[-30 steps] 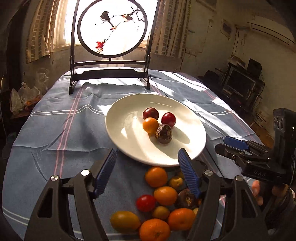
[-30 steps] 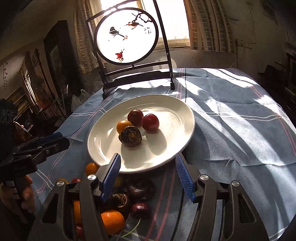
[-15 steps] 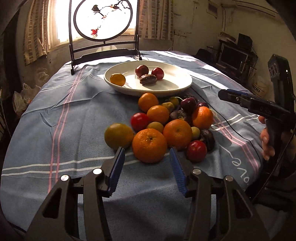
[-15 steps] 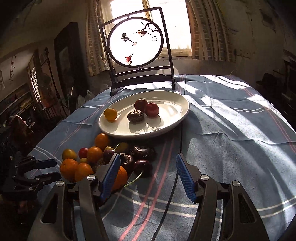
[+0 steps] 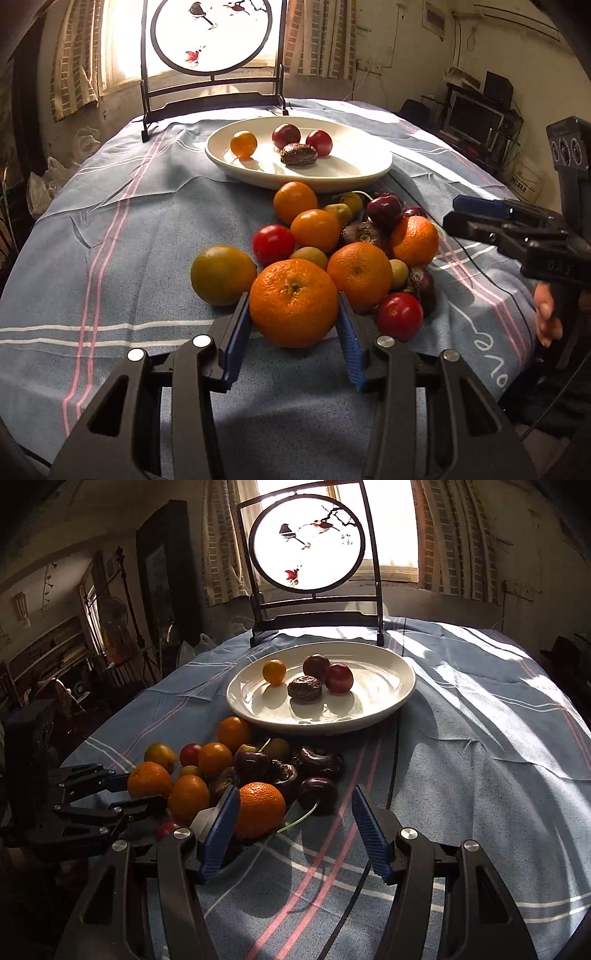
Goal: Organize fruits
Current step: 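Grasp a large orange with the left tool while the right tool grasps a tangerine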
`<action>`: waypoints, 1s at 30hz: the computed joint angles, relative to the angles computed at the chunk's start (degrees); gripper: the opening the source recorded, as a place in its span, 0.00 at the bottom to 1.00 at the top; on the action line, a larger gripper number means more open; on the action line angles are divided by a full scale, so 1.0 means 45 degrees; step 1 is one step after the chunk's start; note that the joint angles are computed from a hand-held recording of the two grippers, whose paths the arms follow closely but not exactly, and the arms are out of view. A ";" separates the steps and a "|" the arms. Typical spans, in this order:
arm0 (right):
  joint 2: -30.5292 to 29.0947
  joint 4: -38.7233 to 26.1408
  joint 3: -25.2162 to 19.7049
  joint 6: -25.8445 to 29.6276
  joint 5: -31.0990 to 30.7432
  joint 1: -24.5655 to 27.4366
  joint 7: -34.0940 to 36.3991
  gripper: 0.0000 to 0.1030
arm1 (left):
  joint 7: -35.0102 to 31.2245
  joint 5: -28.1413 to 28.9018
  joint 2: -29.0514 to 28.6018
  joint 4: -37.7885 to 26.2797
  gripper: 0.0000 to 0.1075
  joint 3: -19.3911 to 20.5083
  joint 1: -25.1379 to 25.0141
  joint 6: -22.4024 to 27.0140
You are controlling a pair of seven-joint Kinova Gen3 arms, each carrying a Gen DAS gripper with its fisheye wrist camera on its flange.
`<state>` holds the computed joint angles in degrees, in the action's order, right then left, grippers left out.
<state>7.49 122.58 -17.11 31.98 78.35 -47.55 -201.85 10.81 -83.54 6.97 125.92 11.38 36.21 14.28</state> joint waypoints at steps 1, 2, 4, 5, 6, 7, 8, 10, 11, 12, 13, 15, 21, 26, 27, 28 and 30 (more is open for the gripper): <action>0.0167 -0.0209 -0.0285 -0.0085 -0.0311 0.0265 0.0518 0.61 | 0.0198 -0.0178 -0.0210 0.0133 0.40 -0.0035 -0.0015 -0.0138; 0.0341 -0.0411 -0.0690 -0.0258 -0.0597 0.0766 0.1036 0.61 | 0.0267 -0.0229 -0.0360 0.0217 0.40 0.0009 -0.0060 -0.0207; 0.0629 -0.0875 -0.1706 -0.0486 -0.1527 0.1946 0.2071 0.61 | 0.0034 0.0019 -0.0566 0.0319 0.40 0.0143 -0.0217 -0.0288; 0.0803 -0.1126 -0.2293 -0.0428 -0.1971 0.2535 0.2589 0.61 | 0.0003 0.0070 -0.0623 0.0351 0.40 0.0180 -0.0290 -0.0371; 0.0961 -0.1367 -0.2649 -0.0360 -0.2415 0.2892 0.3107 0.59 | 0.0017 0.0093 -0.0666 0.0389 0.40 0.0216 -0.0337 -0.0408; 0.1057 -0.1542 -0.2769 -0.0413 -0.2820 0.3040 0.3615 0.55 | 0.0043 0.0101 -0.0678 0.0416 0.40 0.0239 -0.0388 -0.0426; 0.1125 -0.1691 -0.2732 -0.0282 -0.3077 0.2951 0.3916 0.48 | 0.0084 0.0096 -0.0677 0.0440 0.40 0.0231 -0.0423 -0.0468; 0.1232 -0.1819 -0.2516 0.0186 -0.3136 0.2536 0.3897 0.40 | 0.0110 0.0117 -0.0650 0.0457 0.40 -0.0053 -0.0294 -0.0645; 0.1184 -0.1706 -0.2489 0.0109 -0.2951 0.2523 0.3577 0.40 | 0.0119 0.0124 -0.0634 0.0471 0.40 -0.0012 -0.0388 -0.0703; 0.1084 -0.1490 -0.2226 -0.0175 -0.2632 0.2374 0.3059 0.39 | 0.0133 0.0127 -0.0611 0.0472 0.40 0.0119 -0.0570 -0.0752; 0.0929 -0.1262 -0.1727 -0.0528 -0.2387 0.2042 0.2541 0.39 | 0.0214 0.0074 -0.0605 0.0485 0.40 0.0124 -0.0636 -0.0832; 0.0461 -0.0738 -0.0547 -0.1322 -0.1806 0.1238 0.1506 0.39 | 0.0959 -0.0623 -0.0657 0.0566 0.40 0.0023 -0.0666 -0.1039; -0.1061 0.0411 0.1591 -0.3087 0.0324 0.0440 -0.1601 0.39 | -0.0283 0.0320 -0.1016 0.0381 0.40 0.1453 -0.2396 -0.1549; -0.1245 0.0219 0.1469 -0.3938 0.1777 0.2047 -0.3093 0.39 | -0.2872 0.2256 -0.0343 -0.0806 0.40 0.4214 -0.5343 -0.1550; -0.1102 0.0006 0.1493 -0.4116 0.1579 0.2366 -0.2831 0.39 | -0.3390 0.2587 -0.0031 -0.1185 0.40 0.4804 -0.5901 -0.1421; -0.0906 -0.0253 0.1497 -0.4281 0.1174 0.2683 -0.2362 0.39 | -0.3907 0.2904 0.0312 -0.1584 0.40 0.5394 -0.6400 -0.1196; -0.0345 -0.0839 0.1367 -0.4433 0.0258 0.3311 -0.1326 0.39 | -0.4943 0.3559 0.1188 -0.2556 0.41 0.6574 -0.7250 -0.0391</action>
<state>5.93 118.81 -10.96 12.03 79.51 -32.65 -207.81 -11.43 -67.52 12.31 114.42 40.96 3.58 12.52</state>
